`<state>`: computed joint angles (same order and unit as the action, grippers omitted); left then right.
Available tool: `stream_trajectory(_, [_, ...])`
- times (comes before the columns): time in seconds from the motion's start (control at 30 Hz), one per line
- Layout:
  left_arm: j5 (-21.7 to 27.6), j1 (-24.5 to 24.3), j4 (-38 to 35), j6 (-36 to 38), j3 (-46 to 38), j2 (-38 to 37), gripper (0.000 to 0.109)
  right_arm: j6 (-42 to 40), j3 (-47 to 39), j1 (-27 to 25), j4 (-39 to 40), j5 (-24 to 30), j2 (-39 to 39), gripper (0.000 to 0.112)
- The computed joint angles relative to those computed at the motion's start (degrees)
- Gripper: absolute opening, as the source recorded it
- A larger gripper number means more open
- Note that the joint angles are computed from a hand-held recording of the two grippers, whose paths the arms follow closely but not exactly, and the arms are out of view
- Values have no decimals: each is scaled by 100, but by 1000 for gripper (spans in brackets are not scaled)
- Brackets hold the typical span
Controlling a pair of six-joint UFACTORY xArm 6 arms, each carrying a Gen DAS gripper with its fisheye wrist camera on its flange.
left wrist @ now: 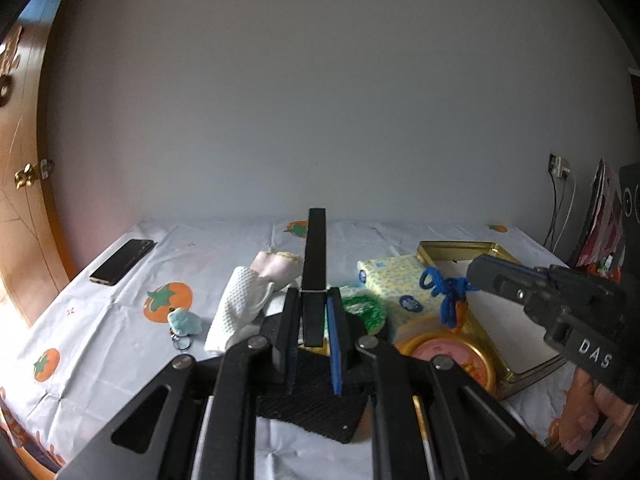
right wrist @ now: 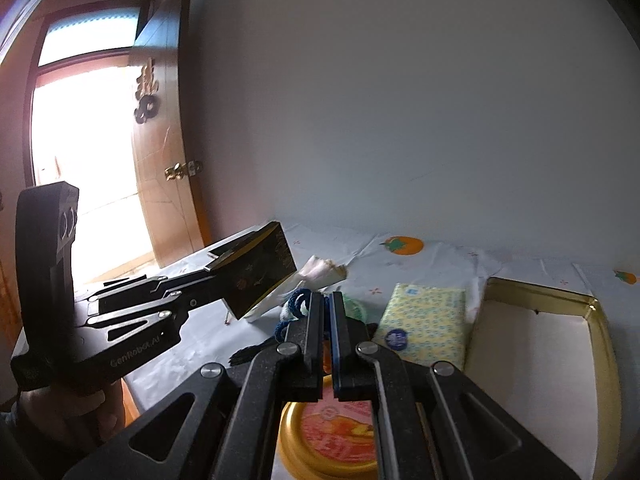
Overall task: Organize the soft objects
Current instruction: 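Carry the black box and blue-orange toy over the gold tin tray with both tools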
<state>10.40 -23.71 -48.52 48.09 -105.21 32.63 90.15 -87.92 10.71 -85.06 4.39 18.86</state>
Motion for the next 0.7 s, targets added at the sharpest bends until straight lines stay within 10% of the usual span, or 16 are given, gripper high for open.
stream_trajectory(0.7, [265, -557, 1119, -743, -1002, 656, 11, 1681, 869, -549, -1479, 323, -1013, 3])
